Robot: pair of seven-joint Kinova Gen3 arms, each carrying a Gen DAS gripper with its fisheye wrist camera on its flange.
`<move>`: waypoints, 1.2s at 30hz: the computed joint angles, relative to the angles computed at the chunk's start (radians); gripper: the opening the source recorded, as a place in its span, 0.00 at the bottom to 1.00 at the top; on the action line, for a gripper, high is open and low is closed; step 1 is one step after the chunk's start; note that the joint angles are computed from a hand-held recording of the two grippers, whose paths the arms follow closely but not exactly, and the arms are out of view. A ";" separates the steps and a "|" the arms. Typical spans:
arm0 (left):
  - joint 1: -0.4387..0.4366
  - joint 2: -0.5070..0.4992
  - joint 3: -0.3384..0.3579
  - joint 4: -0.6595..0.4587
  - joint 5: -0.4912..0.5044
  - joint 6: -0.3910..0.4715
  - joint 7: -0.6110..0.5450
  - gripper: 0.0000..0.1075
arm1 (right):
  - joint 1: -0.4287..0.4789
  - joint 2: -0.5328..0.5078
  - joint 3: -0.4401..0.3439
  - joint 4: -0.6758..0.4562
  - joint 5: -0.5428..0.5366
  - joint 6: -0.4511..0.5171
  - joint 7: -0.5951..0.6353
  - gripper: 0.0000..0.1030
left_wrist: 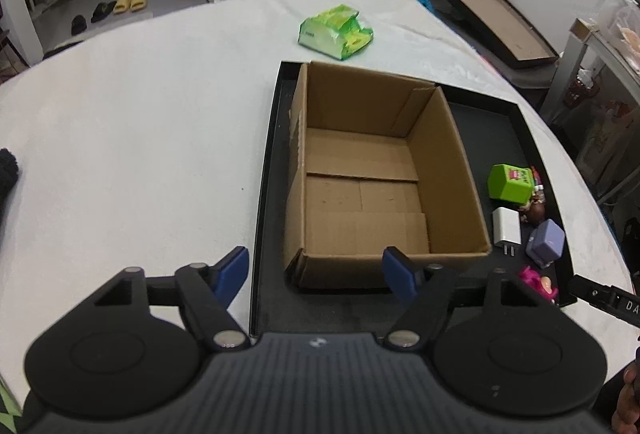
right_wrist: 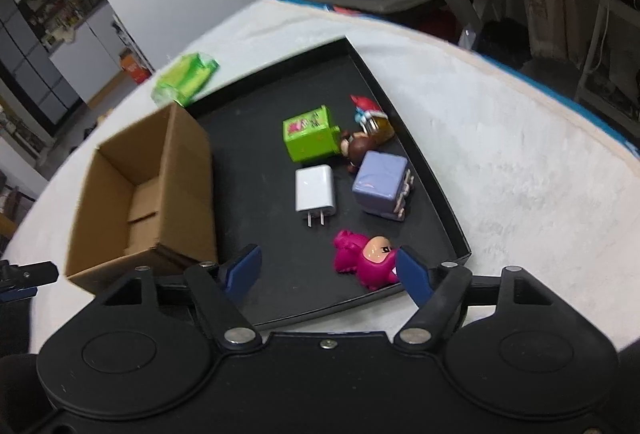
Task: Organize rigid objects
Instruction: 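Move the right gripper to the pink dinosaur figure and grasp it, then lift the pink dinosaur with the right gripper and release it into the box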
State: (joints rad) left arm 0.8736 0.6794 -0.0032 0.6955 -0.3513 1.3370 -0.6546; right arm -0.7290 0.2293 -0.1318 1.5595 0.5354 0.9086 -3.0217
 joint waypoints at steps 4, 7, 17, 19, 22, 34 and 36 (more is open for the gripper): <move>-0.039 0.025 0.016 -0.021 0.037 -0.005 -0.025 0.65 | 0.000 0.047 0.016 -0.049 0.004 0.029 0.016 0.72; -0.046 0.065 0.015 -0.081 0.040 0.028 -0.092 0.65 | -0.005 0.087 0.035 -0.078 -0.001 0.051 0.002 0.72; -0.100 0.169 0.012 -0.239 0.125 0.107 -0.197 0.58 | -0.030 0.218 0.068 -0.216 -0.048 0.153 0.121 0.73; -0.110 0.202 0.011 -0.294 0.143 0.146 -0.211 0.58 | -0.028 0.229 0.074 -0.228 -0.063 0.159 0.145 0.73; -0.134 0.208 0.016 -0.291 0.184 0.144 -0.211 0.54 | -0.040 0.260 0.085 -0.267 -0.067 0.205 0.182 0.75; -0.147 0.156 0.011 -0.191 0.196 0.098 -0.229 0.16 | -0.068 0.320 0.113 -0.326 -0.094 0.285 0.236 0.39; -0.147 0.139 0.012 -0.156 0.195 0.078 -0.221 0.16 | -0.077 0.302 0.115 -0.304 -0.079 0.262 0.221 0.39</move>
